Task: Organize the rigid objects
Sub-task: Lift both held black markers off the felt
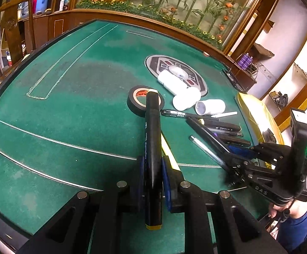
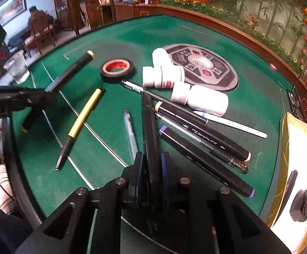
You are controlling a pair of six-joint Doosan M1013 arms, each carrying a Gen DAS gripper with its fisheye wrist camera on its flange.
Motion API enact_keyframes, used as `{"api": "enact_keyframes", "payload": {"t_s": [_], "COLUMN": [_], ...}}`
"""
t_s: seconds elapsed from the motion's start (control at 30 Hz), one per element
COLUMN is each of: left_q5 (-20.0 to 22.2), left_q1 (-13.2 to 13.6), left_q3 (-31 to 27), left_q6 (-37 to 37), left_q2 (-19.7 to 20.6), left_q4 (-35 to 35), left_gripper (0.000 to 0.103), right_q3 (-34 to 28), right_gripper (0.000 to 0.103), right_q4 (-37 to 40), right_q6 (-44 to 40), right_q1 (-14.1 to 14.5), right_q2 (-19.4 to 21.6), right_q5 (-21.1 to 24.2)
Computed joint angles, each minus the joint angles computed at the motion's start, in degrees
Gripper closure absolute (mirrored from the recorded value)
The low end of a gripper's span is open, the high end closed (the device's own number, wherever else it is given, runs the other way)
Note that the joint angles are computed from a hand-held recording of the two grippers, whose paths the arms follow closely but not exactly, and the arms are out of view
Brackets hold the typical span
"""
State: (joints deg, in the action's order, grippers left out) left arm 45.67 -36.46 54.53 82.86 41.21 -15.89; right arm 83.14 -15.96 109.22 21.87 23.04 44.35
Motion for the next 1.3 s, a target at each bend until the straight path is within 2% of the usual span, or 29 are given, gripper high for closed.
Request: {"api": "enact_keyframes", "payload": {"t_s": [0.07,0.3,0.77,1.3], "left_q5": [-0.05,-0.48,-1.95,-0.12], "left_q1": [0.01,0.08,-0.15,-2.51], "left_q3": [0.02,0.19,1.46,-2.49], "left_q6": [0.52,1.78,1.81,3.14], "left_q2": [0.04,-0.04,-1.29,-0.43], "left_q4": [-0.34,-1.42,-0.96,1.43], "left_gripper": [0.086,0.086,0.086,0.086], "right_q3": [-0.77,0.22,4.63,11.04], "right_gripper": [0.086,0.087,0.088,0.089], "right_q4": [0.25,-1.47,6.4,13.91], "right_q6": [-0.27,1.12,2.15,2.31], "right_q1": [-0.03,0.25,-0.94,-3.17], "right_q2": [0.86,0.7,-3.54,-8.7], "right_q5": [1.46,-0.57,-8.99,-18.74]}}
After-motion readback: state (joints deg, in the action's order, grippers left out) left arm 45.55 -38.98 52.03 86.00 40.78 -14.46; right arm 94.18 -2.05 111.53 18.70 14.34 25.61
